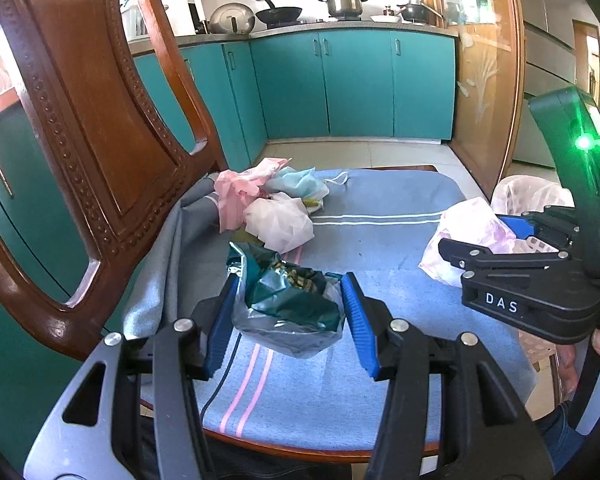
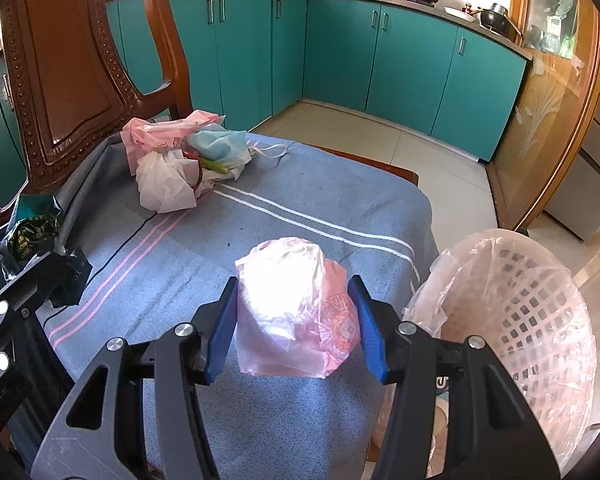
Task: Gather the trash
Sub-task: 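Carry the green bag with the left gripper while the right gripper carries the pink bag toward the basket, then drop the green bag into the basket with the left gripper while the right gripper drops the pink bag in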
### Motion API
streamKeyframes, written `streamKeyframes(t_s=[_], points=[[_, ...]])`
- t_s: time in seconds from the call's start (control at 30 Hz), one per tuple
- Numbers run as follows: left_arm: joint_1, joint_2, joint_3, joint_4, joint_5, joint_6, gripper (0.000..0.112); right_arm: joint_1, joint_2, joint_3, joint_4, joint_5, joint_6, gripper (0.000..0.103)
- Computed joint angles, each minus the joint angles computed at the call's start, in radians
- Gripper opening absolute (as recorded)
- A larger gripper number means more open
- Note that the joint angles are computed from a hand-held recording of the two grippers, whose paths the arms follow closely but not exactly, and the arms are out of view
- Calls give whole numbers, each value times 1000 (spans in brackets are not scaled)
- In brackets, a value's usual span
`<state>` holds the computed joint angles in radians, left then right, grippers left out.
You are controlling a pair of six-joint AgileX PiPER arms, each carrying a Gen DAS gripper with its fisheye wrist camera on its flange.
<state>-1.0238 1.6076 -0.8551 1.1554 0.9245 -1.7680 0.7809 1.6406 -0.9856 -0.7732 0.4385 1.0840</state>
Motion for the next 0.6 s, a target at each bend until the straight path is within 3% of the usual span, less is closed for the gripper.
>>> streamKeyframes(t_s=[0.23, 0.47, 0.6], points=[[3, 12, -11, -9, -17, 15, 53, -7, -25, 18, -39, -11, 49, 55], [3, 18, -48, -9, -32, 43, 53, -51, -137, 89, -196, -8, 210, 55], [16, 25, -101, -17, -115, 85, 53, -140, -264, 185, -292, -4, 318, 55]])
